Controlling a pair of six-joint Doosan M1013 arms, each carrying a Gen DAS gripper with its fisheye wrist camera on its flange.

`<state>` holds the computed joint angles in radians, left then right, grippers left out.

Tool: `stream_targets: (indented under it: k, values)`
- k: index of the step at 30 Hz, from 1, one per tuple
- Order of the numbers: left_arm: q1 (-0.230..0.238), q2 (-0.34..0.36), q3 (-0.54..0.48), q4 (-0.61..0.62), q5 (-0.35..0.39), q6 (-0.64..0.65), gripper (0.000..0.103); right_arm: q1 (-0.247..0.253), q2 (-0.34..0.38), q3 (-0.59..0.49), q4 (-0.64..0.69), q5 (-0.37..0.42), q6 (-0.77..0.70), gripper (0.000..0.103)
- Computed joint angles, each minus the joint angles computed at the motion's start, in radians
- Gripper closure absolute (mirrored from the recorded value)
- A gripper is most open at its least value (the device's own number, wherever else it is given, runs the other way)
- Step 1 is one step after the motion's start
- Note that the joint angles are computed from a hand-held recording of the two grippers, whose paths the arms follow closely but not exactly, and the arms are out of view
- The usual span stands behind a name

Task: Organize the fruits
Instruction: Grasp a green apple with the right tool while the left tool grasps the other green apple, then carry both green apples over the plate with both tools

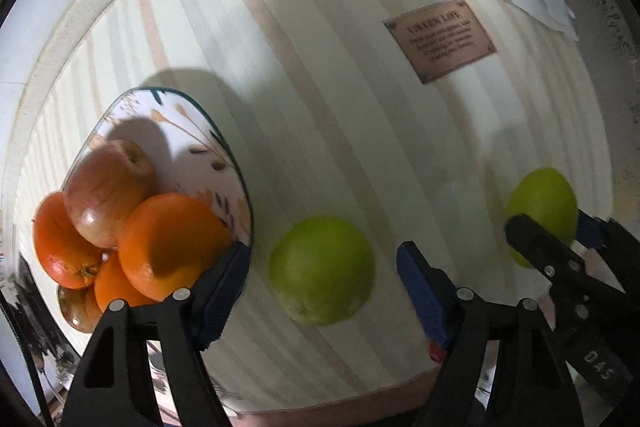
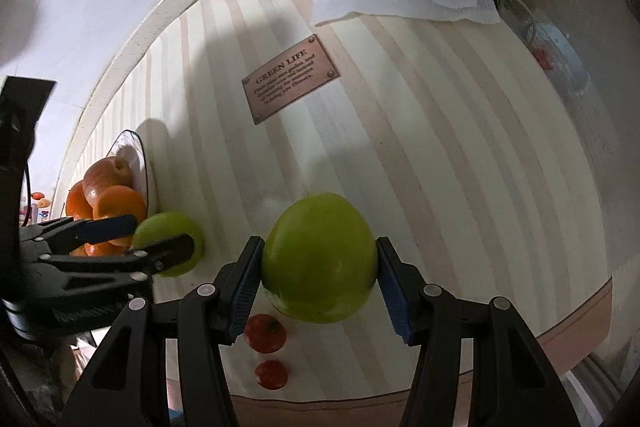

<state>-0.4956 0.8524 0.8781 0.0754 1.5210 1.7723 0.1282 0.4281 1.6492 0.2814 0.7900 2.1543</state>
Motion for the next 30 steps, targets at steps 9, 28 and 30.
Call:
stream_targets:
  k: [9,28,30]
  values:
    - [-0.001,-0.031,0.036,0.007,-0.097,0.017,0.059,0.002,0.027,-0.027,-0.008,0.039,-0.026,0.045]
    - [0.031,0.017,-0.048,-0.087,-0.015,0.024,0.057,-0.004,0.050,-0.048,0.037,0.060,-0.057,0.044]
    - [0.048,0.012,-0.041,-0.115,0.000,0.028,0.057,-0.010,0.043,-0.029,0.075,0.041,-0.070,0.044]
